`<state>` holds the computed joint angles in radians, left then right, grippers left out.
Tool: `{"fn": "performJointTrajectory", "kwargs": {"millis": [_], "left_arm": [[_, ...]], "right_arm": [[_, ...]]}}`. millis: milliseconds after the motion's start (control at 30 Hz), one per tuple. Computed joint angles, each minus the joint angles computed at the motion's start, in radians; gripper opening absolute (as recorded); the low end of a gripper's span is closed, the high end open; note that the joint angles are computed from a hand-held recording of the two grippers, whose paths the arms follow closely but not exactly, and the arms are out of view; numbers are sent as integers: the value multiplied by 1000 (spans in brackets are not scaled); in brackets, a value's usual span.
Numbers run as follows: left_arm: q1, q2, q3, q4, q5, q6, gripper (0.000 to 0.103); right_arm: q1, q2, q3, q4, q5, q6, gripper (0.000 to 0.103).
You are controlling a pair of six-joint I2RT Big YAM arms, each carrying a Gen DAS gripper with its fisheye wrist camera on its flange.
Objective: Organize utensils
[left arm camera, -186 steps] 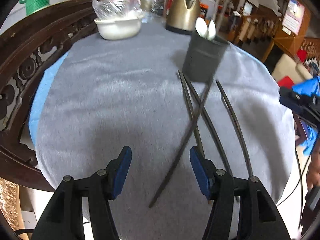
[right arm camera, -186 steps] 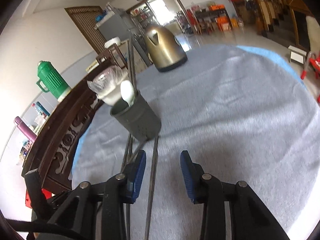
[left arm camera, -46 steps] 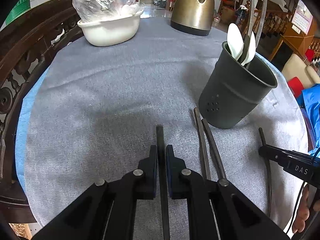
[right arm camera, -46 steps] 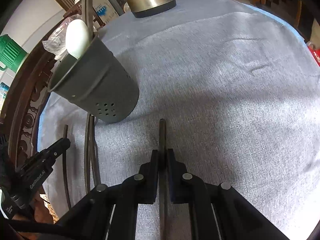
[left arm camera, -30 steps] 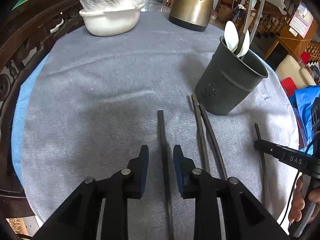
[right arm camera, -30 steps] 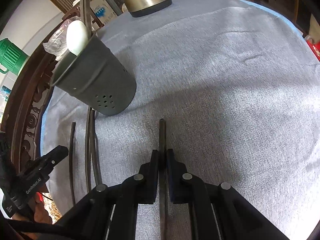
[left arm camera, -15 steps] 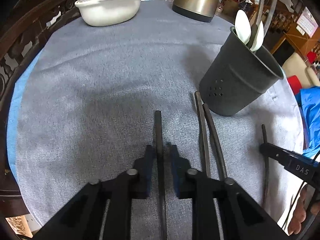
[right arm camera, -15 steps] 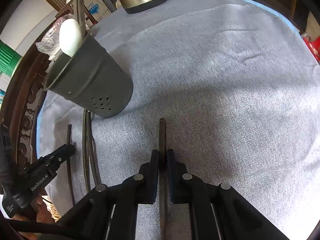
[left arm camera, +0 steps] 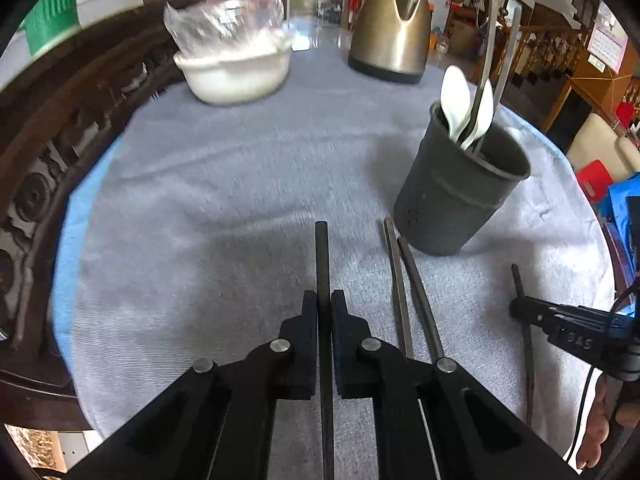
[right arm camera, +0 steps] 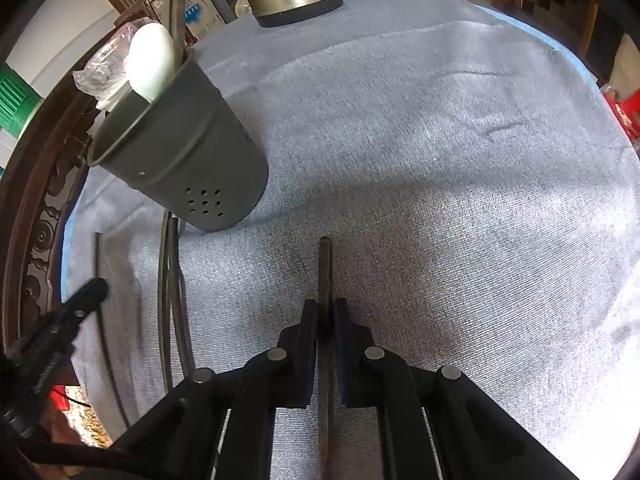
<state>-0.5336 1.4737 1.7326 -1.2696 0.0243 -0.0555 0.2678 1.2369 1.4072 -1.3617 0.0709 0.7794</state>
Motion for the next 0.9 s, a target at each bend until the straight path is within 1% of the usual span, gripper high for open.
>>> {"fn": "performJointTrajectory", "kwargs": {"millis": [100,233,367,433,500,600,700,767,900], "left_arm": [[-10,-27,-5,16,-30,-3,6],[-27,-54,-13,45,-59,-3,6],[-32,-77,-9,57,-68,2,6],[-34,-89,-11,64,-62,-1,6],[-33,-95,-12,66,-49,-7,6],[-18,-108,-11,69,-4,-15,6],[11,-114,2,71,63,-27,6],[25,-120,7,75,94,-35,6],[41,-131,17,77,130,-55,6]], "right_arm": [[11,11,8,-9,23,-5,9],[33,38,35,-42,63,-18,9],[53,54,51,-61,97,-32,9],[57,55,51,-62,99,-38,9],[51,47,44,-55,81,-34,8],[16,-4,1,6,-7,-31,7],[9,-42,-16,32,-9,-35,6],[-5,-73,-23,58,-33,-36,6],[-17,-122,-27,98,-56,-33,6]]}}
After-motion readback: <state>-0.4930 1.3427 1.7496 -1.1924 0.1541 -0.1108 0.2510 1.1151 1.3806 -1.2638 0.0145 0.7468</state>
